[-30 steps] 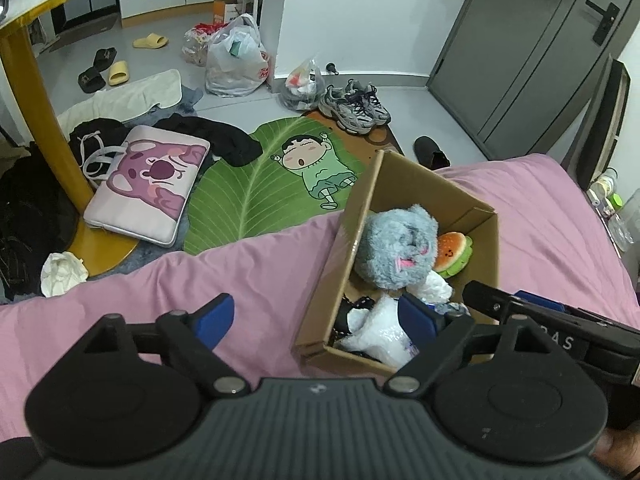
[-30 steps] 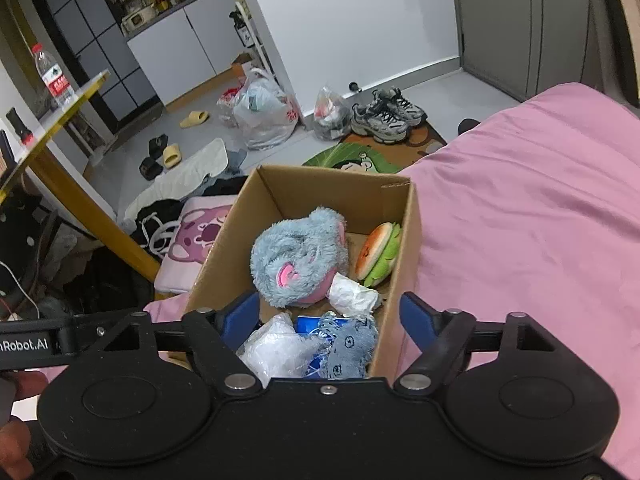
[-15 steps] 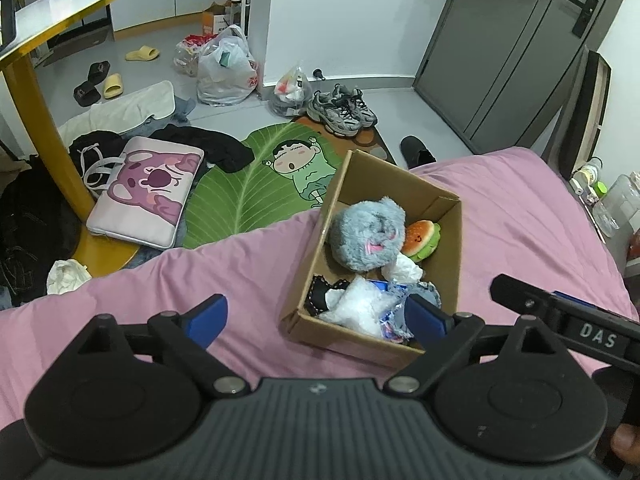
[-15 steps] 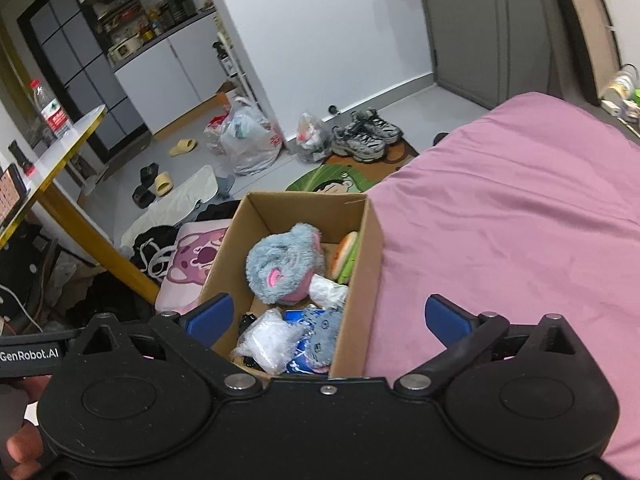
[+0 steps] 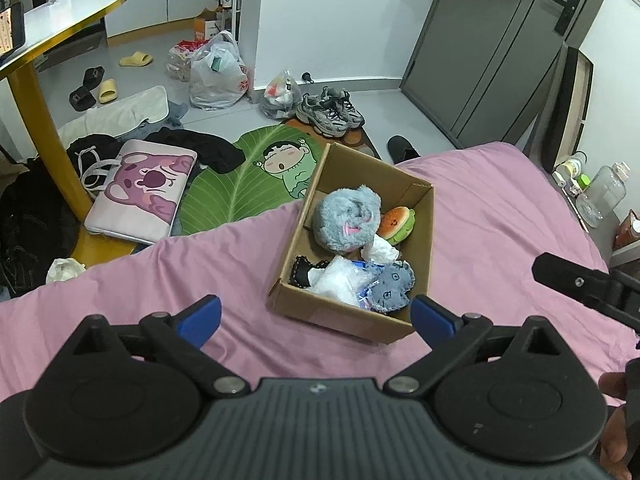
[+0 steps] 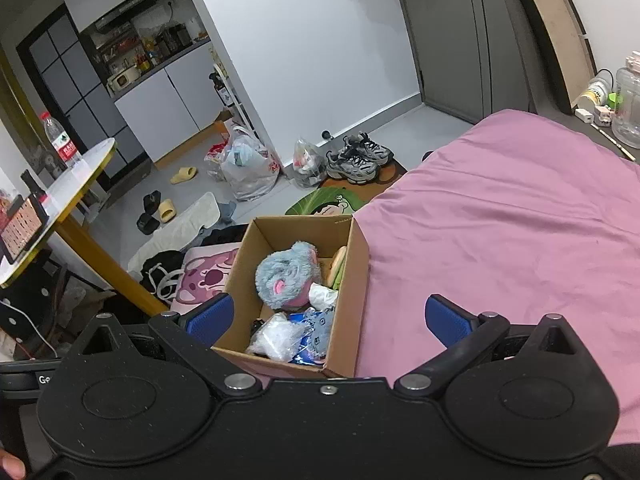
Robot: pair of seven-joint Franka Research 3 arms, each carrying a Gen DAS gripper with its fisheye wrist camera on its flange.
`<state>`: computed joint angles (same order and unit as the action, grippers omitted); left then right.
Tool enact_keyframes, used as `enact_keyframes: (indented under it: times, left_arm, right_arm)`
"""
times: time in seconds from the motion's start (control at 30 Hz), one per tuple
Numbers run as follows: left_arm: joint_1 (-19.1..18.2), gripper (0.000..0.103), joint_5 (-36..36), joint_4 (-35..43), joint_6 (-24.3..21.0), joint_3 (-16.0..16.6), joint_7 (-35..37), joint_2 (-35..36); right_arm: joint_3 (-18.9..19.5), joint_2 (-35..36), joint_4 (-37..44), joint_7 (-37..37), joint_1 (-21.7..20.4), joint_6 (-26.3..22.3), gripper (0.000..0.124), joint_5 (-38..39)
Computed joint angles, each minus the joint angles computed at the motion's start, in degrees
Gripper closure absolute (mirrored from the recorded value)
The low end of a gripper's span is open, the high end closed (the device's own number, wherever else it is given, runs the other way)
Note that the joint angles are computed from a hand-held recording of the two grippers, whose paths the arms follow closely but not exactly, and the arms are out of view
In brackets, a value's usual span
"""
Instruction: Organize soft objects
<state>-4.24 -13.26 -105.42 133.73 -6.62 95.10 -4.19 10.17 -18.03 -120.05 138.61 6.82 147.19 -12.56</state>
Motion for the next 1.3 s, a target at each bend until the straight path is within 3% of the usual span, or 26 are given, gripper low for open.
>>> enact_keyframes:
  times: [0.6, 1.3]
  left_arm:
    - [-2.0, 0.0, -5.32, -7.46, 2.26, 2.75, 6.87, -9.0]
    - [-4.13, 0.0, -8.22, -12.18, 0.01, 7.01, 12.2, -17.84]
  right_arm:
    - [3.38, -5.39, -0.01, 2.4, -0.52, -4.83, 0.021, -3.01]
    - [5.99, -10.46, 0.23, 2.64, 0.47, -9.82, 0.021, -2.18]
